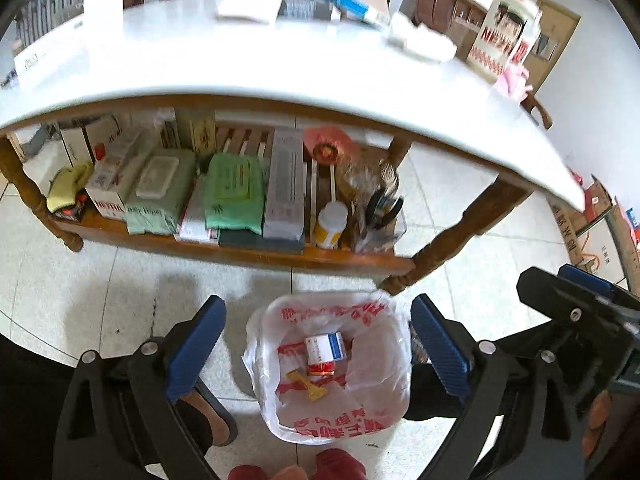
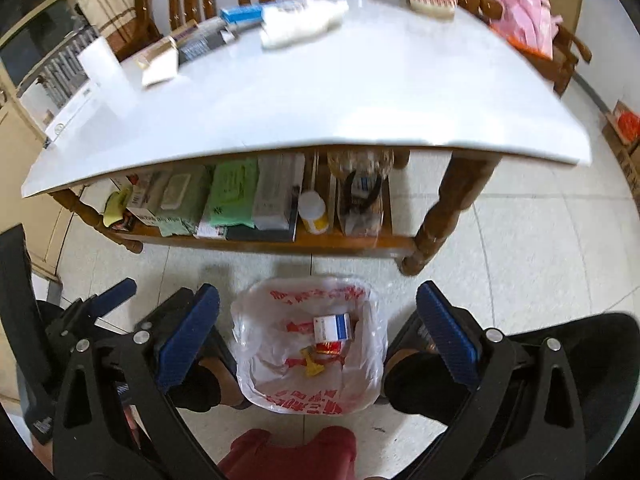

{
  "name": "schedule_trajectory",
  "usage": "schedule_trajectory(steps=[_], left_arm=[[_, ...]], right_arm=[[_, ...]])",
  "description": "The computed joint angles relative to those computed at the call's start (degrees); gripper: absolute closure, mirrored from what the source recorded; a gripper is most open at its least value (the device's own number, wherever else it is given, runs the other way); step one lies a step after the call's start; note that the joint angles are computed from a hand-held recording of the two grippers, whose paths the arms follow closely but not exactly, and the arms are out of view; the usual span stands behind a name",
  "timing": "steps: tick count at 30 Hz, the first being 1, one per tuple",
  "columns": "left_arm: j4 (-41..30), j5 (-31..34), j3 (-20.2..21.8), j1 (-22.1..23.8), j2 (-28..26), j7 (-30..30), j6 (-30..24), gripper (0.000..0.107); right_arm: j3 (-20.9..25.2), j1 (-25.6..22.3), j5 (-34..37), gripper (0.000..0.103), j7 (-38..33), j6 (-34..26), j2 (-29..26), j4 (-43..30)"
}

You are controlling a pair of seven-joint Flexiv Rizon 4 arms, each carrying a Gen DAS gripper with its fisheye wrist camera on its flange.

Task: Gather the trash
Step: 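Raise both tools away from the trash bag toward the table, then grasp the crumpled white tissue with the right gripper while the left grasps the purple-gold snack box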

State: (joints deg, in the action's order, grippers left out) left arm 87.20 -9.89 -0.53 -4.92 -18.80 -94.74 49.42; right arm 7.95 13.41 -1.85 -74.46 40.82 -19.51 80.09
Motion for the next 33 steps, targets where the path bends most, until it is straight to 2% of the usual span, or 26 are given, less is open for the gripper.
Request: schedule_trajectory(steps=[9, 16, 26, 33], left_arm=[[-5.1, 1.4, 0.5, 0.8, 2.0, 1.0, -0.7, 0.012], [-11.2, 2.6, 0.8, 2.0, 1.2, 3.3, -2.4, 0.012], [-22.2, 5.4, 2.2, 3.9, -3.1, 5.0, -5.2, 0.012], [-33.2, 6.1, 2.3, 4.7, -8.7, 5.7, -10.3, 0.012]], right_arm=[[-0.2, 1.1, -3.2, 0.007, -2.3, 1.8, 2.3, -1.3], [0.2, 0.8, -1.4, 0.007, -6.9, -1.2, 1.4, -7.3], [-0.6, 0.3, 1.0, 0.007, -12.3, -9.6, -5.4, -25.3], [-1.1, 1.0, 2.3, 0.007, -14.0, -19.2, -13.5, -42.5]])
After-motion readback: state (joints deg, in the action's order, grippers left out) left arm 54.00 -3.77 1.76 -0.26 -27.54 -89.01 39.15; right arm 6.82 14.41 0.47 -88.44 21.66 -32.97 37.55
